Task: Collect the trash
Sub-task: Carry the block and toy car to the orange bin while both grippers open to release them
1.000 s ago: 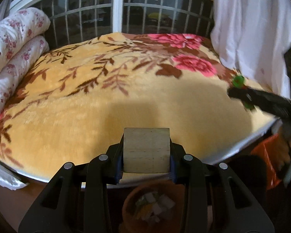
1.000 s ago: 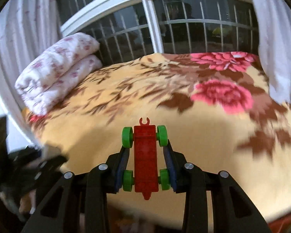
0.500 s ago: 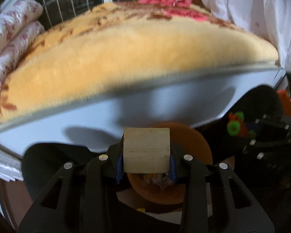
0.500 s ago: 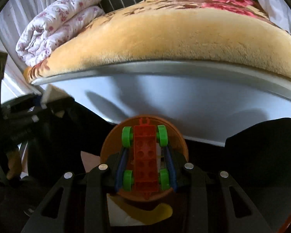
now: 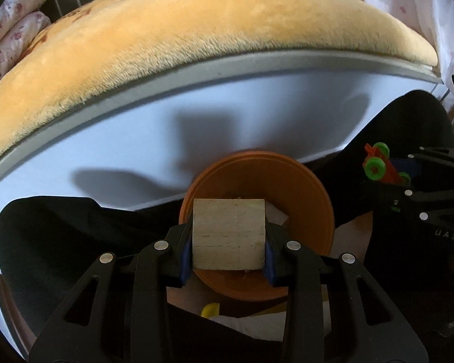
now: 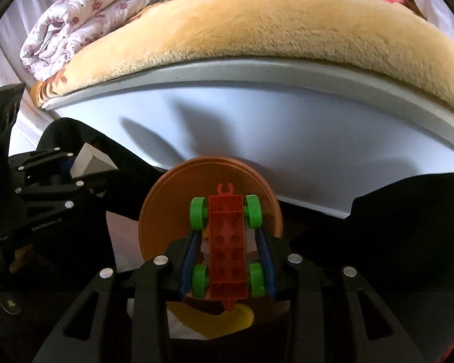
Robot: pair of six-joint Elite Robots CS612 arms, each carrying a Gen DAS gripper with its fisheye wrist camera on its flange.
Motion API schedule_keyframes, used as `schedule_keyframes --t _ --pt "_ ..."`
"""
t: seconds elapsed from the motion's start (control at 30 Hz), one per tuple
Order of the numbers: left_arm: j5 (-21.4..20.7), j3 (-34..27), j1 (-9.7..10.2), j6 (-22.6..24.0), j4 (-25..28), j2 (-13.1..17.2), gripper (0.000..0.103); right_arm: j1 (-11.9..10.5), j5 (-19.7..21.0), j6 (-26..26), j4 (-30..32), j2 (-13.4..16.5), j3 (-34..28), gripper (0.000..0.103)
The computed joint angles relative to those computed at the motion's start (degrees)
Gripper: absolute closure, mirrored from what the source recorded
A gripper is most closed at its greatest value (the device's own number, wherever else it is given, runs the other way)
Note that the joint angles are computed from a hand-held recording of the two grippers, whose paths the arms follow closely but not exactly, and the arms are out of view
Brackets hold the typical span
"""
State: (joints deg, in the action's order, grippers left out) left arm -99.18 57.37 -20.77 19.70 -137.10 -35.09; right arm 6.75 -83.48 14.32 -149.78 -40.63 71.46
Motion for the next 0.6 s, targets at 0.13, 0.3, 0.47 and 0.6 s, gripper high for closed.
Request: schedule_keyframes --t 0.13,0.3,0.47,0.6 --pt "-0.1 -1.5 0.1 0.0 1.8 0.8 0.069 0.0 0.6 -0.2 0.1 0.4 -0.2 0.067" --pt "-0.1 -2.7 0.23 -0.5 3.4 1.5 0.069 -0.2 1.1 -0.4 0.7 0.3 0.0 0.067" --pt "0.0 -2.6 0.22 -0.4 3.2 1.5 0.069 -0.3 1.7 0.2 1.2 0.5 -0.2 0.067" --pt "0.0 -3.8 0.19 -0.5 4.9 2.4 0.069 -0.1 2.1 -1.1 3.5 1.4 -2.1 0.067"
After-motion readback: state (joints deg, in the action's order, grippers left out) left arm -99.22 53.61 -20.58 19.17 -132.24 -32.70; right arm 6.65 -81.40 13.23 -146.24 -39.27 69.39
